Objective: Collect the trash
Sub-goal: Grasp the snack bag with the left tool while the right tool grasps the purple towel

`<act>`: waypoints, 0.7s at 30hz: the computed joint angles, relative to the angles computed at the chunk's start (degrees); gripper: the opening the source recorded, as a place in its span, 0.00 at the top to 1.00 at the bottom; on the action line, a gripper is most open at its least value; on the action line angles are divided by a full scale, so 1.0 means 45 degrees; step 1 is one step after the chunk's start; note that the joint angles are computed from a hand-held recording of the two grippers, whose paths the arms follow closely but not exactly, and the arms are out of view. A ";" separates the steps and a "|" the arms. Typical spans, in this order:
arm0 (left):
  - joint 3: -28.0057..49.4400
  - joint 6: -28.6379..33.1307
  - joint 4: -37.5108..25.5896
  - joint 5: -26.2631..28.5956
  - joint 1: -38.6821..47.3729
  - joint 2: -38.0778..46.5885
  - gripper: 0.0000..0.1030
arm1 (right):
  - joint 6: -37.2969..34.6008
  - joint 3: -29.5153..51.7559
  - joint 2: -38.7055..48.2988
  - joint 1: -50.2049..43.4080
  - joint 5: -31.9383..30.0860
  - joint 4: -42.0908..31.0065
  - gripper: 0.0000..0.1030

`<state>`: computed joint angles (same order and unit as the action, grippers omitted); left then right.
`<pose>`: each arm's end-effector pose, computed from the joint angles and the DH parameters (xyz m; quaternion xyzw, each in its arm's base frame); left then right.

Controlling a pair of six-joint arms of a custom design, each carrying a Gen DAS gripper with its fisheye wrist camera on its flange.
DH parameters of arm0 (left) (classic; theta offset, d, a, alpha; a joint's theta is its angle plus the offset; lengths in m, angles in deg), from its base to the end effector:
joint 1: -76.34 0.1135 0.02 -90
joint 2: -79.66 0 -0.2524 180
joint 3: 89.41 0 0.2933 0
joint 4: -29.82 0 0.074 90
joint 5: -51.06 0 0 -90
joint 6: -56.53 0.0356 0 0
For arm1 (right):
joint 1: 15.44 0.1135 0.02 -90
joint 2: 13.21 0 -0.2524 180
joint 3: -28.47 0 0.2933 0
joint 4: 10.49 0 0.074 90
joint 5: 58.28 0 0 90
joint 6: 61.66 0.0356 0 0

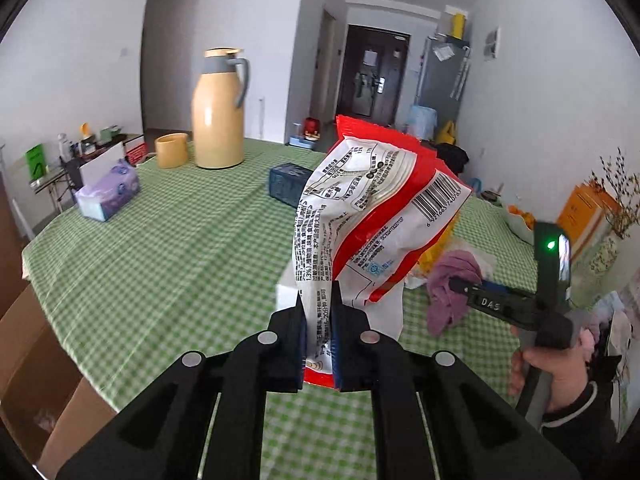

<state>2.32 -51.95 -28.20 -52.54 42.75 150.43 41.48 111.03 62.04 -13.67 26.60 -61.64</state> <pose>0.2524 -0.1576 0.3913 0.0645 0.8881 -0.0990 0.4442 0.3254 0.0132 0.3191 0.0736 0.9163 0.0916 0.3830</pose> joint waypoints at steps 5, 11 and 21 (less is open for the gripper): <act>-0.0040 0.0111 0.0164 0.0419 0.0248 -0.0004 0.93 | -0.0266 -0.1748 -0.2984 0.0344 -0.0516 -0.0357 0.73; 0.0262 0.0159 0.0479 0.0761 -0.0233 0.0728 0.93 | -0.0557 -0.2947 -0.6547 -0.0962 -0.0455 -0.2064 0.73; 0.0062 0.0091 0.0540 0.0623 -0.0582 0.0054 0.93 | -0.1090 -0.2372 -0.6862 -0.1840 -0.0586 -0.2383 0.73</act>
<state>2.60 -51.53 -25.77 -49.73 40.13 150.67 36.58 100.35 31.16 -21.95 23.97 -72.37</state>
